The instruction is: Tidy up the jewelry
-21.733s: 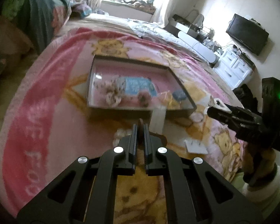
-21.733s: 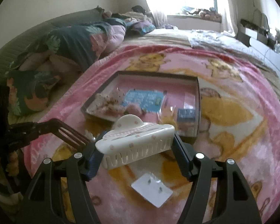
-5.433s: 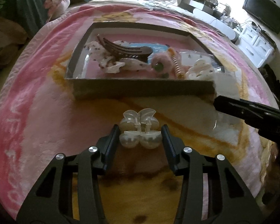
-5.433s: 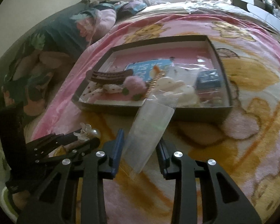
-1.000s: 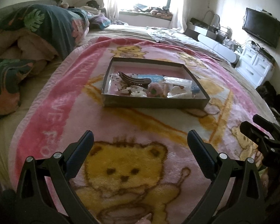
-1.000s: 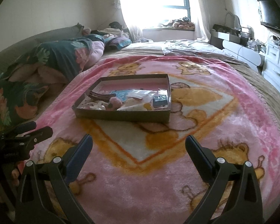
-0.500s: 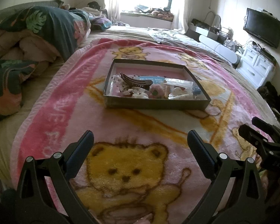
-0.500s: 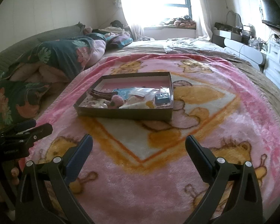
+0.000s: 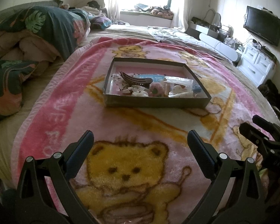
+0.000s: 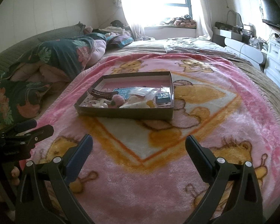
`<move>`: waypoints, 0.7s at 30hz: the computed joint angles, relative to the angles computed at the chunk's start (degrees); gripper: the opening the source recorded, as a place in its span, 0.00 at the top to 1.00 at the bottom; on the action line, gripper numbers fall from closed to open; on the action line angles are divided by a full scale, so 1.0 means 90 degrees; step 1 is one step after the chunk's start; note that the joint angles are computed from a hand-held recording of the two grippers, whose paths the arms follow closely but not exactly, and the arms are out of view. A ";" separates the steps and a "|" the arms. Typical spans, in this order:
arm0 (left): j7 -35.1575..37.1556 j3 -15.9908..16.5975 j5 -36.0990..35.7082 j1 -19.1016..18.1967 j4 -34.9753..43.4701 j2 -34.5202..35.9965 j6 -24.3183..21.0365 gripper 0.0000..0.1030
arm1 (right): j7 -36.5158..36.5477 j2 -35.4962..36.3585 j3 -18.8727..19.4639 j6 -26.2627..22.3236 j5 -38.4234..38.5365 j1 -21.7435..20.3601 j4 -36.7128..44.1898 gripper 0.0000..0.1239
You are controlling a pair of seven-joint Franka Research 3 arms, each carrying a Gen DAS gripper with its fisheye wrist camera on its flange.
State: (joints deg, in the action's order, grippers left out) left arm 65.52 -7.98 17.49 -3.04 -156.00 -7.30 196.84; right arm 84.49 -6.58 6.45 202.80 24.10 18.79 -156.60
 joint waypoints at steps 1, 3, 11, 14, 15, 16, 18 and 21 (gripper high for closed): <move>0.0030 -0.0028 -0.0030 0.0023 -0.0005 -0.0007 -0.0009 0.09 | 0.0000 0.0000 0.0000 0.0000 0.0000 -0.0001 0.0000 0.20; 0.0103 -0.0109 -0.0142 0.0067 -0.0010 -0.0010 -0.0008 0.09 | -0.0002 -0.0001 -0.0001 0.0004 -0.0005 0.0000 -0.0001 0.20; 0.0063 -0.0040 -0.0076 0.0042 -0.0012 -0.0032 -0.0058 0.09 | -0.0024 0.0001 0.0013 -0.0001 0.0025 -0.0006 0.0000 0.20; -0.0050 0.0136 0.0122 -0.0032 -0.0014 -0.0043 -0.0071 0.09 | -0.0009 -0.0004 0.0003 -0.0005 0.0005 -0.0004 -0.0001 0.20; 0.0030 0.0005 -0.0003 0.0049 -0.0019 -0.0042 -0.0060 0.09 | -0.0035 -0.0001 0.0024 -0.0003 0.0043 -0.0010 0.0001 0.20; 0.0064 -0.0039 -0.0051 0.0078 -0.0022 -0.0042 -0.0061 0.09 | -0.0023 -0.0004 0.0018 0.0011 0.0034 -0.0004 -0.0005 0.20; 0.0084 -0.0063 -0.0078 0.0096 -0.0027 -0.0044 -0.0054 0.09 | -0.0012 0.0003 0.0004 0.0008 0.0010 -0.0002 -0.0001 0.20; 0.0007 0.0075 0.0059 0.0020 -0.0008 -0.0035 -0.0098 0.09 | -0.0005 0.0000 -0.0002 0.0000 -0.0002 0.0000 -0.0004 0.20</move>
State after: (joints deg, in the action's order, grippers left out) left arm 65.58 -7.31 18.02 -2.86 -156.07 -7.62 195.96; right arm 84.45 -6.58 6.43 202.80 24.08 18.78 -156.63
